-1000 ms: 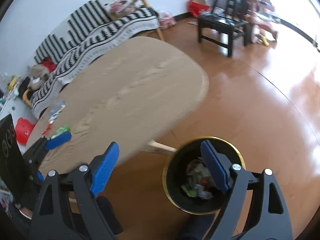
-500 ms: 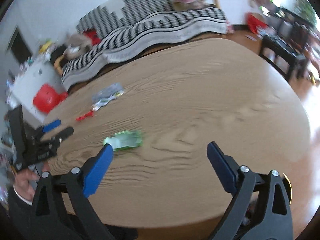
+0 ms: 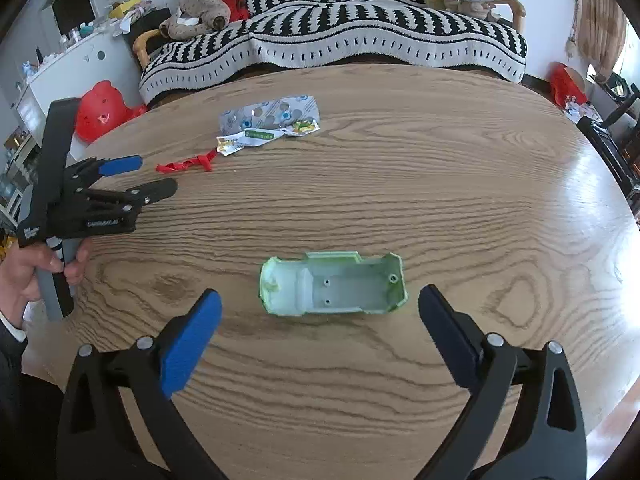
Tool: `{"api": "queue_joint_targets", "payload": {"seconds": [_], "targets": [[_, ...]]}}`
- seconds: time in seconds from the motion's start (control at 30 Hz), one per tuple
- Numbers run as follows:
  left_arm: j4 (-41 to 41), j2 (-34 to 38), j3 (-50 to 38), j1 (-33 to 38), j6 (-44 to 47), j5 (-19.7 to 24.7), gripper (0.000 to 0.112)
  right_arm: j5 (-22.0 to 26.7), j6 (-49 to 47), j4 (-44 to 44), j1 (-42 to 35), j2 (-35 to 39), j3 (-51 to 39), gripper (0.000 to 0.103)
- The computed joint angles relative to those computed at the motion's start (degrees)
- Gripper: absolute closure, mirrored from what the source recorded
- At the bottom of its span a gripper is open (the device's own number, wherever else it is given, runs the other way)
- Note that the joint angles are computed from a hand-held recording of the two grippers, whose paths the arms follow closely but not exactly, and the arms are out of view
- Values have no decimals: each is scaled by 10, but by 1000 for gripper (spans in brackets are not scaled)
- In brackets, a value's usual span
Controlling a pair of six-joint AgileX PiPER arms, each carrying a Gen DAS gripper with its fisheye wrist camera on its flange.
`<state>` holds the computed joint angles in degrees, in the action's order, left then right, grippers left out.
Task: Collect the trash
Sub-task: 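Grasp the red ribbon with the left gripper while the right grasps the green toy car shell, then carry both items over the bin and open both grippers to drop them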
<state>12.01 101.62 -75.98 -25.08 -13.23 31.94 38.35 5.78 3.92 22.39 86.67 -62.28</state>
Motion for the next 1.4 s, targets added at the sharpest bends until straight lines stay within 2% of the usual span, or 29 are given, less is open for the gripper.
{"api": "queue_joint_targets", "payload": {"seconds": [0.2,0.37,0.43,0.47,0.5,0.53,0.57,0.6,0.63,0.77,0.93,1.1,1.27,1.4], "targets": [[-44,50,-55,7,36,23,19,1,9,-10,1,36,-14,7],[-2,61,-69,-9,7,24,22,3,-6,7,-7,52,-15,7],[3,54,-59,-13,-3,14,40,-3,-11,11,-10,52,-11,7],[2,51,-56,-14,-3,12,45,-3,-16,14,-13,51,-10,11],[-5,49,-54,-14,4,10,59,-4,-6,5,-10,50,-11,23],[-3,47,-53,-17,6,11,77,-9,4,-7,-9,47,-7,24],[12,44,-51,-24,-1,15,85,-7,0,-4,-12,46,-8,24],[29,43,-52,-32,-10,23,87,-7,-18,17,-20,45,-7,25],[35,41,-49,-36,-15,24,102,-5,-20,21,-21,44,-7,25],[96,39,-51,-65,-65,55,102,-8,-17,19,-22,27,7,25],[115,28,-61,-82,-109,95,102,-7,-19,18,-23,-11,23,25],[113,-6,-63,-114,-134,109,102,7,-30,27,-39,-49,33,25],[142,-16,-80,-185,-196,129,102,25,-62,50,-85,-96,52,25],[145,-1,-114,-243,-229,141,102,51,-119,86,-158,-138,67,25]]}}
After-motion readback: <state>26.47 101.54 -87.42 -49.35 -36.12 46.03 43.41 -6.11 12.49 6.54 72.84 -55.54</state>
